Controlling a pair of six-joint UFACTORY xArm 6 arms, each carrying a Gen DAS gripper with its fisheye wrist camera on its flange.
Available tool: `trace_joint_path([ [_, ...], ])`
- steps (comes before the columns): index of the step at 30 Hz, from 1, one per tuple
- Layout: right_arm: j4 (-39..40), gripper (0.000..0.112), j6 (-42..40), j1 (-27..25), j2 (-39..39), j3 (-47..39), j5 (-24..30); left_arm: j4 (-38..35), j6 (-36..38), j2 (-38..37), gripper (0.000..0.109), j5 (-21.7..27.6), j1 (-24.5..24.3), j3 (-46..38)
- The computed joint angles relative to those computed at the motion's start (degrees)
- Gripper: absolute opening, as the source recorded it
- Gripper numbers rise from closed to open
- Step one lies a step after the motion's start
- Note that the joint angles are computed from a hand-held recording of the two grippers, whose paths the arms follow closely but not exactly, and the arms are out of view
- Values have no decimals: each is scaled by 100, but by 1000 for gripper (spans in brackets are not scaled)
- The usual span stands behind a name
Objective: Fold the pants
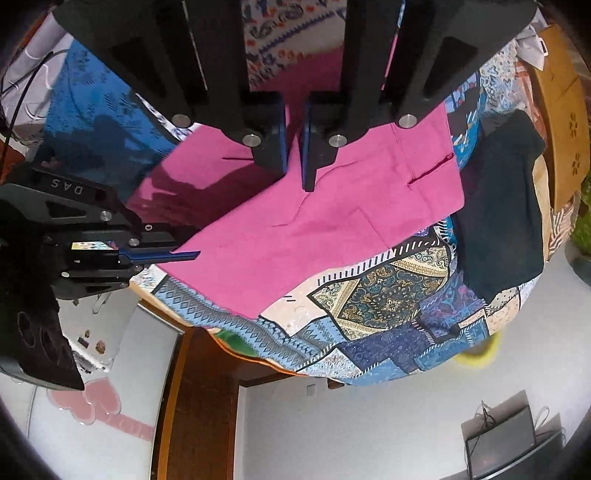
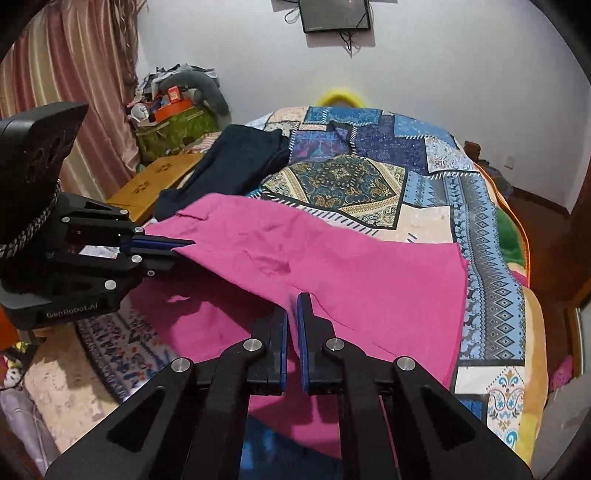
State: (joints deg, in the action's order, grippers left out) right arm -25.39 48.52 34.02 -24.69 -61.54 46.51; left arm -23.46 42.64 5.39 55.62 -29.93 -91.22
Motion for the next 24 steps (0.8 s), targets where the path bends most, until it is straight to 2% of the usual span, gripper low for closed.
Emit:
trace_joint_path([
  [10, -118, 5, 334, 368, -189, 151, 245, 91, 79, -523, 6, 53, -51, 618],
  [13, 127, 9, 404, 361, -287, 375, 123, 384, -135, -547, 10, 203, -98, 670],
  [18, 395, 10, 624, 414, -433, 589, 94, 299, -149, -735, 19, 299, -32, 816],
  [21, 407, 11, 744, 479, -532, 601, 217, 175, -193, -769, 35, 446, 66, 772],
  [23, 333, 19, 825, 537, -582, 550, 359, 163, -339, -755, 60, 585, 146, 694],
  [24, 246, 27, 881, 577, -593, 503, 461, 74, -411, -720, 64, 716, 225, 608],
])
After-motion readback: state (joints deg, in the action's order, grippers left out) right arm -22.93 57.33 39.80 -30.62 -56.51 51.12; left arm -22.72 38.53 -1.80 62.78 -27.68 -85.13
